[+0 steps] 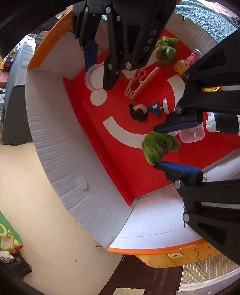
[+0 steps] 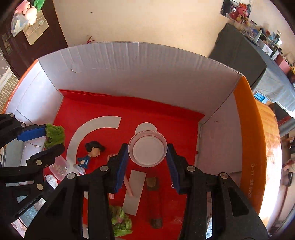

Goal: Organize objects
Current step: 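Lower the green lettuce and clear dish onto the red mat and open both tools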

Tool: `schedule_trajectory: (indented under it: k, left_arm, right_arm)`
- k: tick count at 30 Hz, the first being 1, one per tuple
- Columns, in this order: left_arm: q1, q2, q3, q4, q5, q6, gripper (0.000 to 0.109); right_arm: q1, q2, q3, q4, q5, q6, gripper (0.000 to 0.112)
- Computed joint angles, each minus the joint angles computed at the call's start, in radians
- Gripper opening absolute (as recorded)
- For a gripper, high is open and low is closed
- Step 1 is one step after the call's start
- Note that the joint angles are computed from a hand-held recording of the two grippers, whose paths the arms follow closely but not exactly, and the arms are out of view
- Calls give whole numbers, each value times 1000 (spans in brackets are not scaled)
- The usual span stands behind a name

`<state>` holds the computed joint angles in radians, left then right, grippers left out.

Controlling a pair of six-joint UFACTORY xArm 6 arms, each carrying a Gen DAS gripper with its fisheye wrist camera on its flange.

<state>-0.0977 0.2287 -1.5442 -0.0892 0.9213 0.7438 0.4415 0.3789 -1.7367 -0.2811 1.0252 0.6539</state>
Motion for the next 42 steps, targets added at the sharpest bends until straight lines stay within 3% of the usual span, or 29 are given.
schedule_trajectory:
  k: [2,13,26,29,33,42]
  left_arm:
    - [-5,0,14,28,-28,-10,34]
    - [3,28,8,61,-7,-10,34]
    - [30,-9,52,42,-18,23,35]
    - [37,-17,57,39,-11,31,35]
    - [48,-28,66,34,-6,41,36]
    - [70,-50,77,12,13,74,42]
  right_arm:
    - [-3,8,-5,12,7,-1,39]
    - [0,16,11,29,16,-14,40]
    - [17,-18,55,20,19,-4,40]
    - [22,-25,64,19,22,-4,48]
    - [29,-39,82,10,21,5,49]
    - [37,-77,132,7,10,25,49]
